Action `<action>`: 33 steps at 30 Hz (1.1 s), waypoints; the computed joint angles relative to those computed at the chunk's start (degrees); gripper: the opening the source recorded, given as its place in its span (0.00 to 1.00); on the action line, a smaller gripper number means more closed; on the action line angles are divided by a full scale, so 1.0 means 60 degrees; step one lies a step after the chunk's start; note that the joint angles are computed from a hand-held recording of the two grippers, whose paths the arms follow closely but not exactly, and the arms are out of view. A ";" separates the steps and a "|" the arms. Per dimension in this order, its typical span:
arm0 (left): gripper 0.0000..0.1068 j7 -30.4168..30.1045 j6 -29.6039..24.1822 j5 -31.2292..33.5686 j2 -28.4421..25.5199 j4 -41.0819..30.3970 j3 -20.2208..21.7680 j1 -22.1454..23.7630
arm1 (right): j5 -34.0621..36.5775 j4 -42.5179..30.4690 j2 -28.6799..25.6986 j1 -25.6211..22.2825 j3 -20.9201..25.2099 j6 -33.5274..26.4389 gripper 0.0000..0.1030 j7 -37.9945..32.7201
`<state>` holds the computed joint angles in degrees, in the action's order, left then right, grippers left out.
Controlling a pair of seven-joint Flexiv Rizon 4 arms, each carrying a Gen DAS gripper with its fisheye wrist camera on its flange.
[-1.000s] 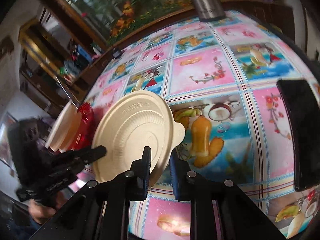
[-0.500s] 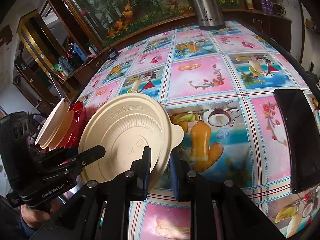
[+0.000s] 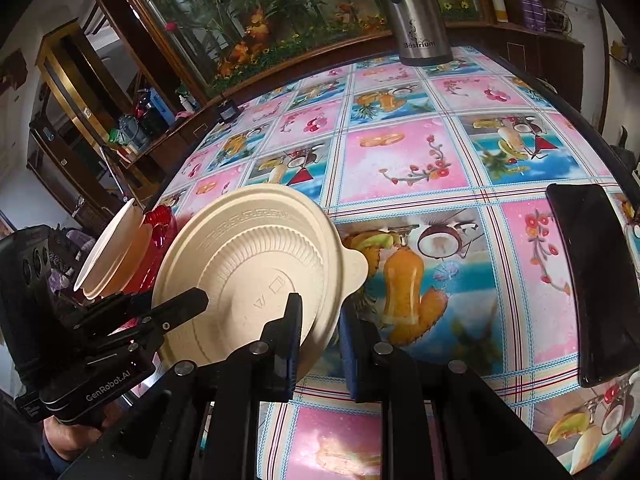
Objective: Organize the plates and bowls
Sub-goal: 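Grasp the beige bowl rim with the left tool while the right tool holds it, then carry the beige bowl with the left tool over the red plate stack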
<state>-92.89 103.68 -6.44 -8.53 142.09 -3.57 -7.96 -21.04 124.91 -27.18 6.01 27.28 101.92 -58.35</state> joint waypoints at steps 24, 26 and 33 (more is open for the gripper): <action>0.29 0.1136 0.0610 -0.1488 0.0014 0.0202 0.1153 -0.1639 | 0.0302 0.0013 0.0238 0.0720 -0.0571 -0.0030 0.19 -0.0074; 0.29 0.1128 0.0632 -0.1451 0.0087 0.0249 0.1061 -0.1505 | 0.0345 0.0012 0.0272 0.0867 -0.0698 -0.0006 0.19 -0.0095; 0.29 0.0974 0.0766 -0.1153 0.0700 0.0476 0.0830 -0.0909 | 0.0212 -0.0414 0.0323 0.0308 0.0065 -0.0460 0.19 -0.0335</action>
<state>-87.05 108.27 -13.36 -4.33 144.95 1.41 -13.41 -19.77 122.43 -25.25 7.85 27.67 99.16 -60.36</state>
